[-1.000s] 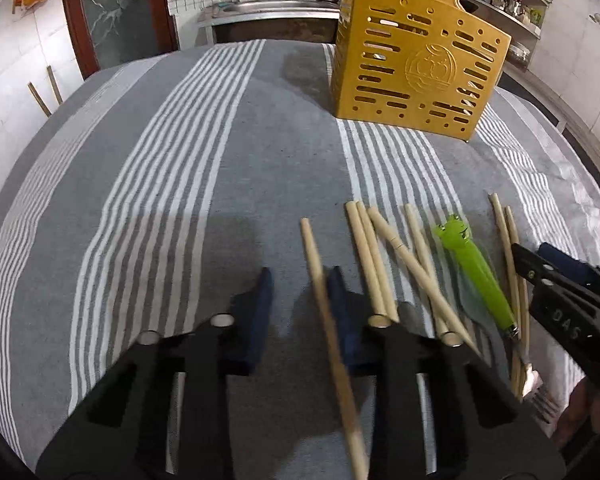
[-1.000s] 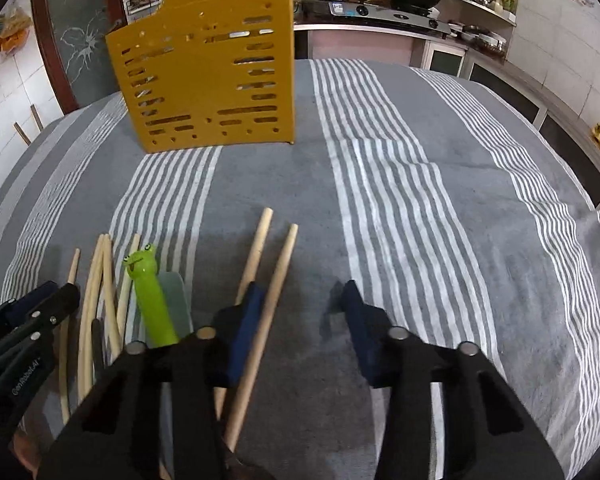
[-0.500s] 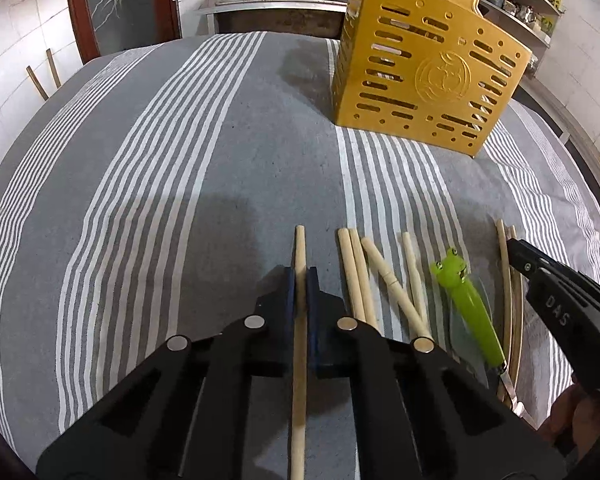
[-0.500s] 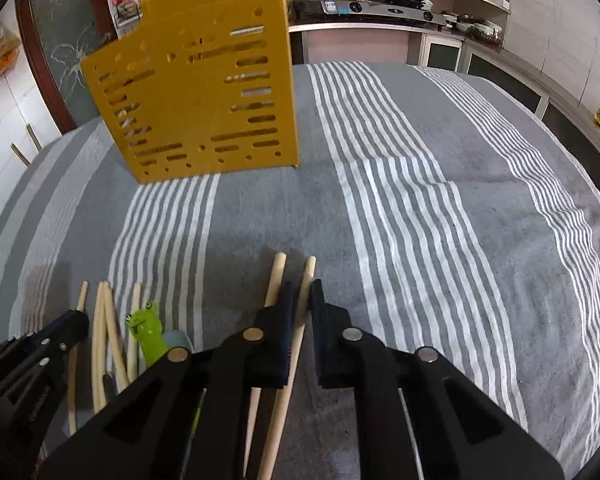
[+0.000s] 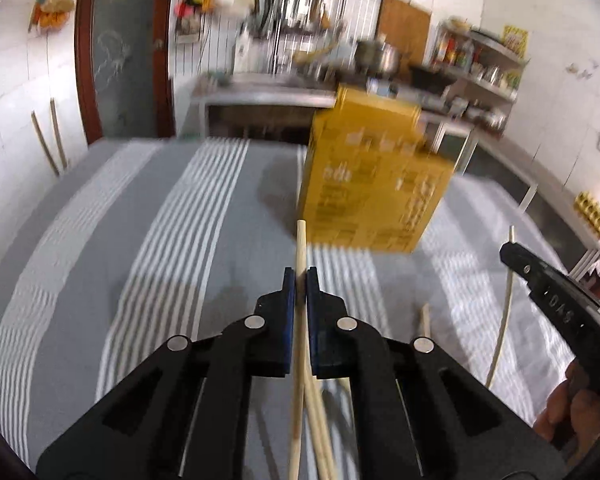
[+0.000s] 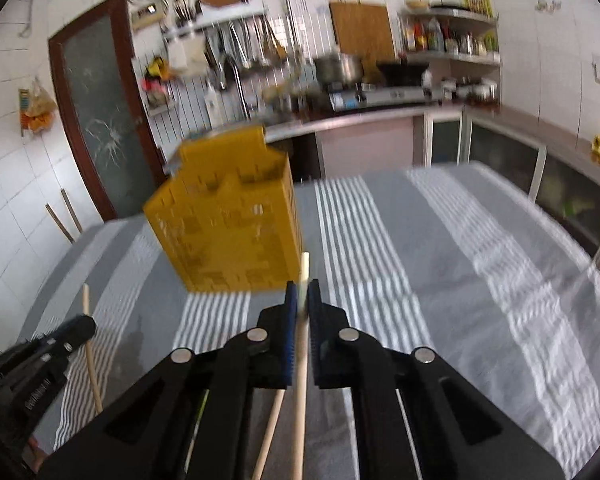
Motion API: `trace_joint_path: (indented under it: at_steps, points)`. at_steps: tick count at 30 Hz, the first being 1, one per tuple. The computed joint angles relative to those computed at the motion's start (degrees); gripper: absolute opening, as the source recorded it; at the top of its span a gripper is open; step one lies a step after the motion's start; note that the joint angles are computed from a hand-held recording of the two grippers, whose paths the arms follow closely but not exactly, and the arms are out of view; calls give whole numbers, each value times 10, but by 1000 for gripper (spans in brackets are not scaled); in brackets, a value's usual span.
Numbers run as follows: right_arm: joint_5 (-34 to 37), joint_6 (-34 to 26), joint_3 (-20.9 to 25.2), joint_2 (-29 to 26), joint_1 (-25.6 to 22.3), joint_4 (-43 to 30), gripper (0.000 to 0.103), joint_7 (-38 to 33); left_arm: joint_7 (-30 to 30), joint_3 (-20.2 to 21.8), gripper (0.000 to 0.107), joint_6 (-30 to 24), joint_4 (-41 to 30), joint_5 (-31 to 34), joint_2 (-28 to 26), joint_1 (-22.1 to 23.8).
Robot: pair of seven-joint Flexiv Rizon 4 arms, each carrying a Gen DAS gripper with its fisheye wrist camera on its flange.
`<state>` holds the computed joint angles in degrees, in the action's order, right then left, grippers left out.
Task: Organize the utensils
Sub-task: 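Carry the chopstick with the right gripper and drop it into the yellow holder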
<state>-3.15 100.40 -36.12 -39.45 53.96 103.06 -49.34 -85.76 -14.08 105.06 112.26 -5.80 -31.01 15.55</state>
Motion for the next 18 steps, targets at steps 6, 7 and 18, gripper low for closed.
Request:
trace_joint_path:
  at_steps: [6, 7, 18]
  points:
    - [55, 70, -65, -16, 51, 10, 6, -36, -26, 1, 4, 58, 0, 22, 6, 2]
    - [64, 78, -66, -17, 52, 9, 6, -45, -32, -1, 4, 62, 0, 27, 6, 4]
    - [157, 112, -79, -25, 59, -35, 6, -120, -74, 15, 4, 120, -27, 80, 7, -1]
